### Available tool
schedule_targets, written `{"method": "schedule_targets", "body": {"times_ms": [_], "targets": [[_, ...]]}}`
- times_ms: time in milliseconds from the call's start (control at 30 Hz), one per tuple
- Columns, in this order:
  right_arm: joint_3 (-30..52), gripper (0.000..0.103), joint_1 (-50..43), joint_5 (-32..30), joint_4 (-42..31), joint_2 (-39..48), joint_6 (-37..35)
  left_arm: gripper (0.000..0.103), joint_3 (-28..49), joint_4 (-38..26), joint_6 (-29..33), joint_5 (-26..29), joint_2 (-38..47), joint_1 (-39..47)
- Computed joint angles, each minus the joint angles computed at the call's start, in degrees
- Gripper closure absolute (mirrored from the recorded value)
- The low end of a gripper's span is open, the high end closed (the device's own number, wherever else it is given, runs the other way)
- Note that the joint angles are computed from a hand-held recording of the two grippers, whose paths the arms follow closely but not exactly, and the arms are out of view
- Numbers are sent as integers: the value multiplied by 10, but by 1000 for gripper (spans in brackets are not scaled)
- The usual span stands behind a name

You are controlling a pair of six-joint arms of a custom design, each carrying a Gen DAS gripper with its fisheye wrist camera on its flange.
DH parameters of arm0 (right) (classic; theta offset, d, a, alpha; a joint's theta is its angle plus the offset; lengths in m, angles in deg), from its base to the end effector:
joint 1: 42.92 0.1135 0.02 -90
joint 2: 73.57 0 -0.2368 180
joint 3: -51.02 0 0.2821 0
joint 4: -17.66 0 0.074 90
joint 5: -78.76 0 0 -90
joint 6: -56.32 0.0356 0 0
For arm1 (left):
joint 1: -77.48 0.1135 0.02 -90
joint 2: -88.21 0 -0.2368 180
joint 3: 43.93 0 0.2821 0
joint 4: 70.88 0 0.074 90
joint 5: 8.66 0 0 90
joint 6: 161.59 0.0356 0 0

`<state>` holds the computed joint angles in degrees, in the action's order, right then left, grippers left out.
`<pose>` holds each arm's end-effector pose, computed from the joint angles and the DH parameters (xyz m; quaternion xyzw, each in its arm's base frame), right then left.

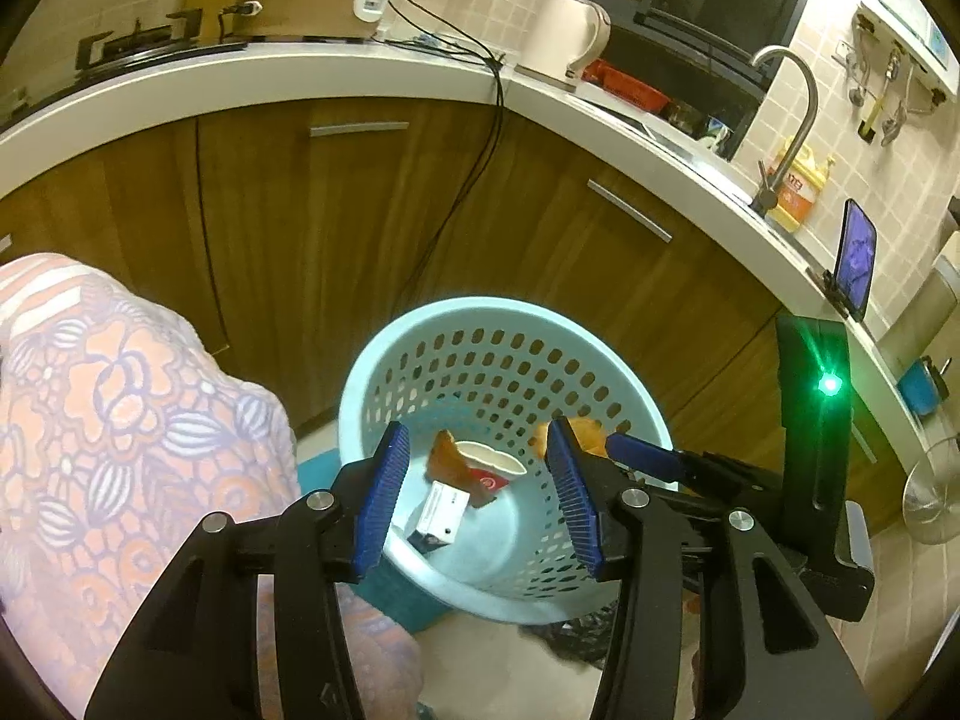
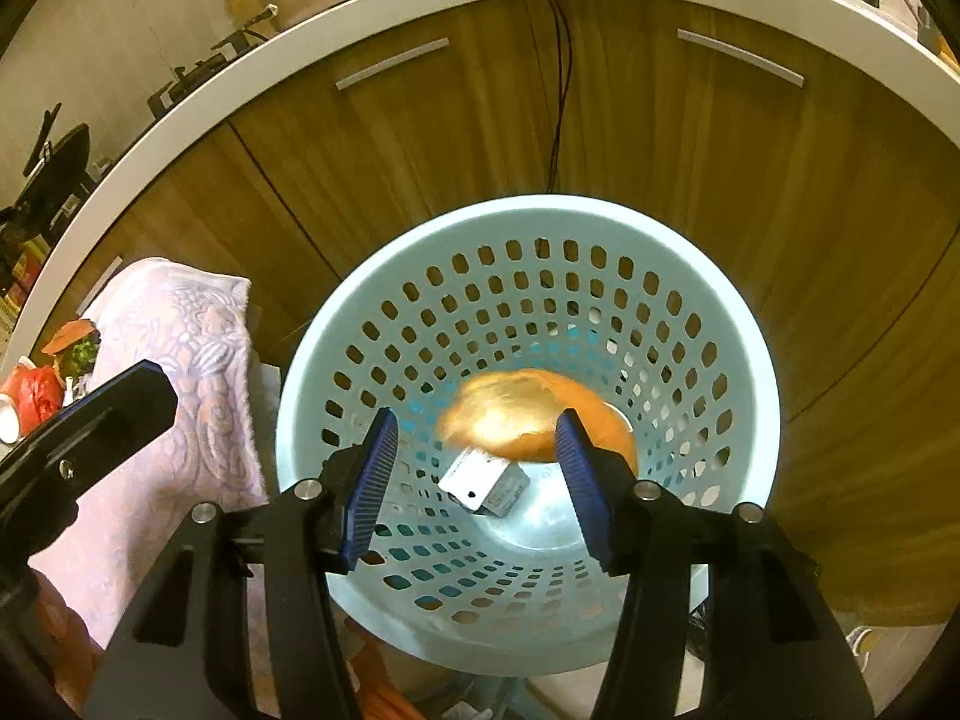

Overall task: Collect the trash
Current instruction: 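Carry both items over the wastebasket and open both tools to drop them, then move both tools back to the table toward the remaining trash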

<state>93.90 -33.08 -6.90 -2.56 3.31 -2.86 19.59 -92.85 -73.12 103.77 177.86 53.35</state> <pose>0.2607 0.0425 0.0975 0.1846 0.9330 0.0729 0.3004 0.3077 -0.1527 0.1465 0.2477 0.8847 -0.2550 0.3016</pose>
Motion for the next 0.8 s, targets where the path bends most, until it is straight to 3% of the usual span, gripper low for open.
{"method": "schedule_targets", "body": {"times_ms": [567,800], "targets": [[-6,52,76,75,-72,-133,12,56,-85,-12,-1,42,-135,78],[38,52,189,141,-47,-108,28,56,-132,-43,8,78,-225,164]]}}
